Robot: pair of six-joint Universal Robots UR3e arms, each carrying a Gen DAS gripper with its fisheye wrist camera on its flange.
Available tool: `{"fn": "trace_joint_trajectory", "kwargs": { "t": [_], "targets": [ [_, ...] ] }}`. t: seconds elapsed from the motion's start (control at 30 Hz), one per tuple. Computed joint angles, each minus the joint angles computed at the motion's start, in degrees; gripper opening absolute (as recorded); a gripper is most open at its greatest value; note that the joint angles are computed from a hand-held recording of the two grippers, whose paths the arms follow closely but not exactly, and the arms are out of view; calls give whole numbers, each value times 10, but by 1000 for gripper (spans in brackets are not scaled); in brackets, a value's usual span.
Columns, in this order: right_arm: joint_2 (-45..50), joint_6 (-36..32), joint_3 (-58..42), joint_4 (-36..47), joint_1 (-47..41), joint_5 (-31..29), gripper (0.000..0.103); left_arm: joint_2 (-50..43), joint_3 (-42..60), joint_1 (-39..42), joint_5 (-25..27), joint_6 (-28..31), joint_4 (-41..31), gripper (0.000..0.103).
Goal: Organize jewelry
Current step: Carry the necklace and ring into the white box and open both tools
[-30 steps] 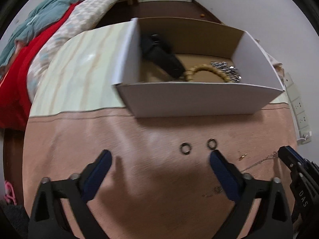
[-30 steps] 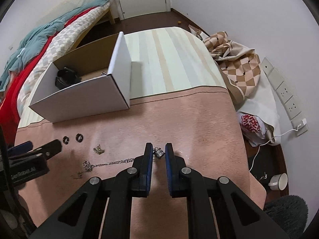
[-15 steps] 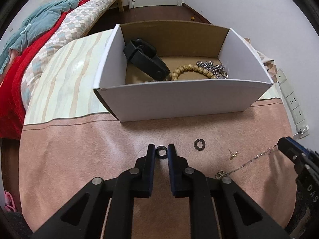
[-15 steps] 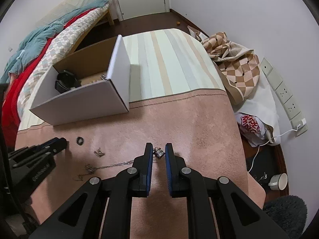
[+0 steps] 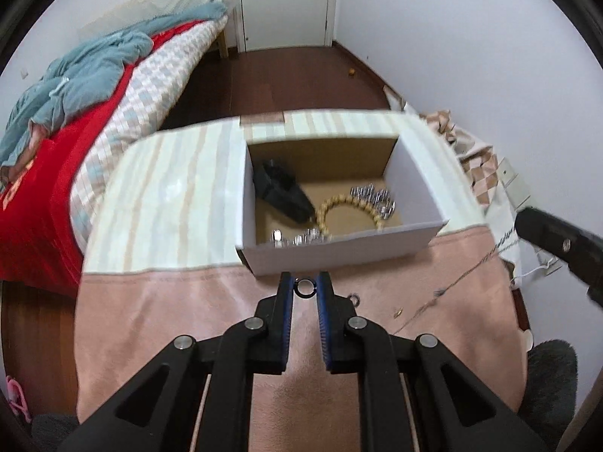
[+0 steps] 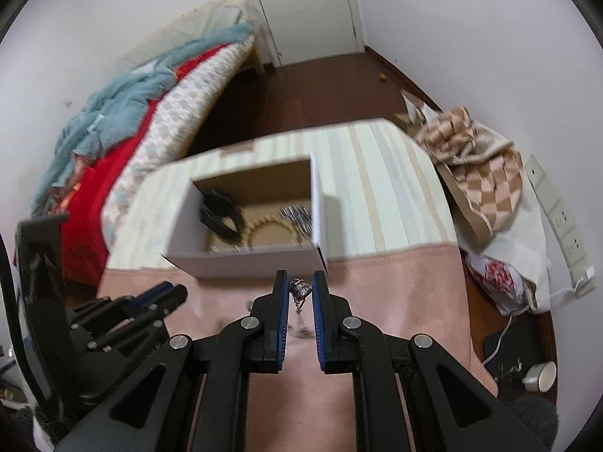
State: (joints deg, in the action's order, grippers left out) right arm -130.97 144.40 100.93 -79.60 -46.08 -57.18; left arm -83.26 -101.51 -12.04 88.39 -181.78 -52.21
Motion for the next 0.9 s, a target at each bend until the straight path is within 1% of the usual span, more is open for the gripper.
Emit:
{"fn": "trace_joint_trajectory", "kwargs": {
  "t": [0.1, 0.23, 0.33, 0.4, 0.6, 0.7, 0.9],
  "targets": [
    [44, 0, -85, 30, 2, 29, 13, 2, 41, 11, -13, 6, -23, 10],
    [117, 31, -191, 33, 28, 54, 13, -12, 108, 26, -38, 13, -56, 10],
    [175, 65, -263, 12, 55, 65, 13, -32, 156, 43, -58, 18, -76, 10],
    [212, 96, -295, -20, 83, 57, 13, -52, 185, 56, -73, 21, -88, 10],
    [335, 167, -327, -124, 182, 4, 13, -126, 235, 86, -110, 32, -127, 10],
    [384, 184, -312, -165, 222, -28, 13, -163, 246, 101, -125, 37, -147, 10],
    [469, 195, -316, -215, 273, -67, 13, -227, 291, 110, -136, 39, -182, 10]
  ]
}}
